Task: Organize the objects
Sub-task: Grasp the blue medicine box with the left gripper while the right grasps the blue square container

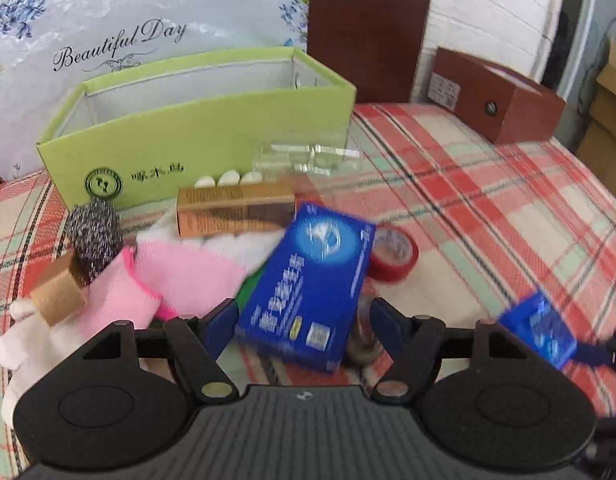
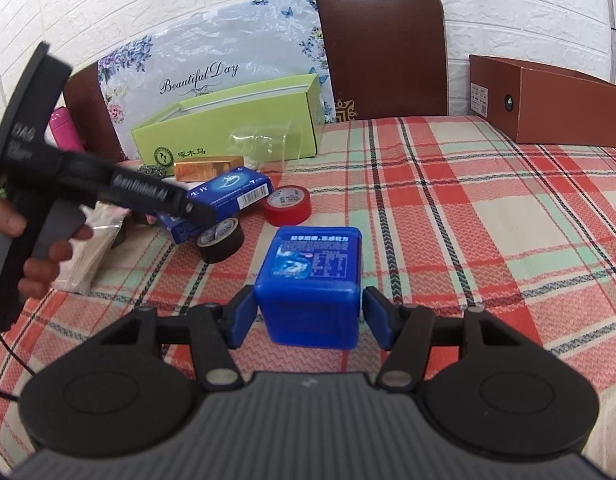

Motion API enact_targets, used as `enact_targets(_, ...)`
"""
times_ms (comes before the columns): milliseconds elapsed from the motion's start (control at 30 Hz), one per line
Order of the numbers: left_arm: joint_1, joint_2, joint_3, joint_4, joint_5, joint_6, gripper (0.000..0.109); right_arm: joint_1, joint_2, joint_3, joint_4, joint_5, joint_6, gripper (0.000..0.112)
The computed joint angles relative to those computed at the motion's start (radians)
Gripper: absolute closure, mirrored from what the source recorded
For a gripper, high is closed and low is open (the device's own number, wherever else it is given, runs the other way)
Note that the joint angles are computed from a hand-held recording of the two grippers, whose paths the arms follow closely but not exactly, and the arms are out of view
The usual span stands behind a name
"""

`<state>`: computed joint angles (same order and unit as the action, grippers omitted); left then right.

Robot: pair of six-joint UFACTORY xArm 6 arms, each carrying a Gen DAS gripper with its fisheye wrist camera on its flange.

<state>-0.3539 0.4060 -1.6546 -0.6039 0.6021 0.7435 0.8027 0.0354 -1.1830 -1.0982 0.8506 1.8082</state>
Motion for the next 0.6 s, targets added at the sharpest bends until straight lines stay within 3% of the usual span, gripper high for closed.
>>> enact_targets(133,-0.025,0.048,-0.062,0.083,-0.005,-0.084,0.032,0.002,-0.004,0.005,0.004,0.006,0.012,0.054)
enact_targets(167,-0.029,0.055,-0.067,0.115,-0.005,-0.102,0.04,0.002,-0.004,0.005,0.003,0.005,0.012,0.055)
enact_targets(267,-0.026,0.012,-0.008,0.118,-0.017,-0.095,0.045,0.007,-0.006,0.003,0.023,-0.003,-0.021,0.056)
enact_targets(433,0.02,-0.217,0.263,0.046,-0.044,-0.029,0.046,-0.026,-0.053,0.069,-0.01,-0.254,-0.05,0.056)
enact_targets(600,0.075,-0.387,0.482,0.098,-0.071,-0.122,0.046,-0.001,0.0,0.009,0.103,-0.243,-0.218,0.056)
